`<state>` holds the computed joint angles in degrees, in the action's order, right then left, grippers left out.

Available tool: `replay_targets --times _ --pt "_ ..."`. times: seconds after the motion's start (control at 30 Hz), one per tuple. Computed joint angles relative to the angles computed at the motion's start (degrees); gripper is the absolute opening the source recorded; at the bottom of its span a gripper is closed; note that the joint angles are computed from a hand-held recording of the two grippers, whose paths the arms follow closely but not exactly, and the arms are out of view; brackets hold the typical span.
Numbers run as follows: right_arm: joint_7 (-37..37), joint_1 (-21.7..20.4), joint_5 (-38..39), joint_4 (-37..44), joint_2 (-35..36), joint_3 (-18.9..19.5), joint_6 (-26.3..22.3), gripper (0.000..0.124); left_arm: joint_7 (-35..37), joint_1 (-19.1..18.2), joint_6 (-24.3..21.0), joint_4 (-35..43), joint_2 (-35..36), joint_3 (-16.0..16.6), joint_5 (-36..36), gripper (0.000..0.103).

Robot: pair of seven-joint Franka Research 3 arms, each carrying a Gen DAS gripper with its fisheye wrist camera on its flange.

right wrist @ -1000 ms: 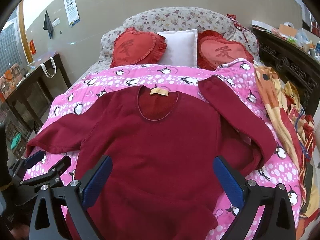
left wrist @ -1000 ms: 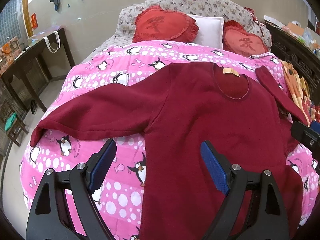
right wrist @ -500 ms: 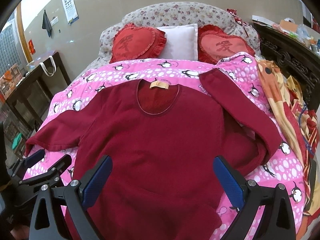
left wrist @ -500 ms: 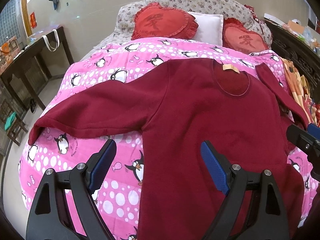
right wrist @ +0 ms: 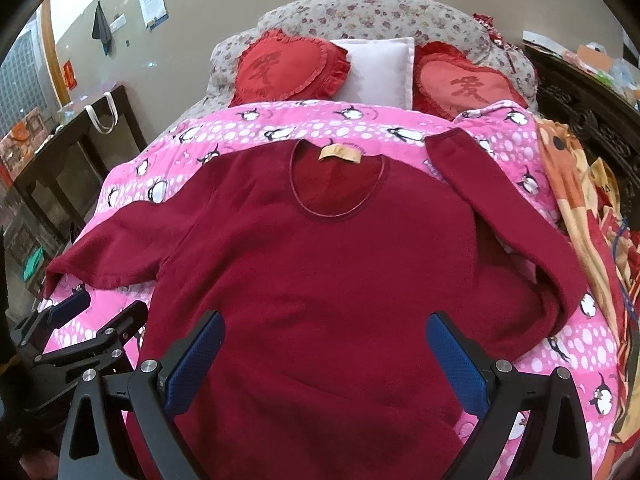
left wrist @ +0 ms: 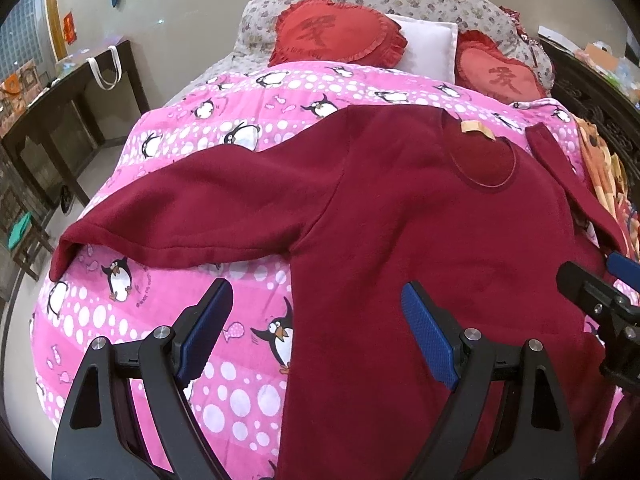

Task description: Fold small clothes

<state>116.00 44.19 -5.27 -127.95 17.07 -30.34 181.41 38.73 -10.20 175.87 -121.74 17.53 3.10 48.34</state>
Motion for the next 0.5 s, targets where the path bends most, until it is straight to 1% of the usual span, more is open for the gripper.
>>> replay_targets --times 0.27,0.43,0.5 --pt "-2.9 -6.7 1.4 2.9 1.8 7.4 -1.7 0.100 2.4 1.6 -0.7 0.9 1.3 -0.9 -3.5 0.087" --pt "-4.5 -9.6 1.6 5.4 3.6 10.8 -3.1 0.100 9.2 6.8 -0.6 0.6 2.0 -5.0 -12.3 0.087" --pt "-5.3 -10.8 1.7 6.6 4.4 12.3 -3.8 0.100 11.1 8.5 -0.3 0.4 2.0 -5.5 -15.6 0.087"
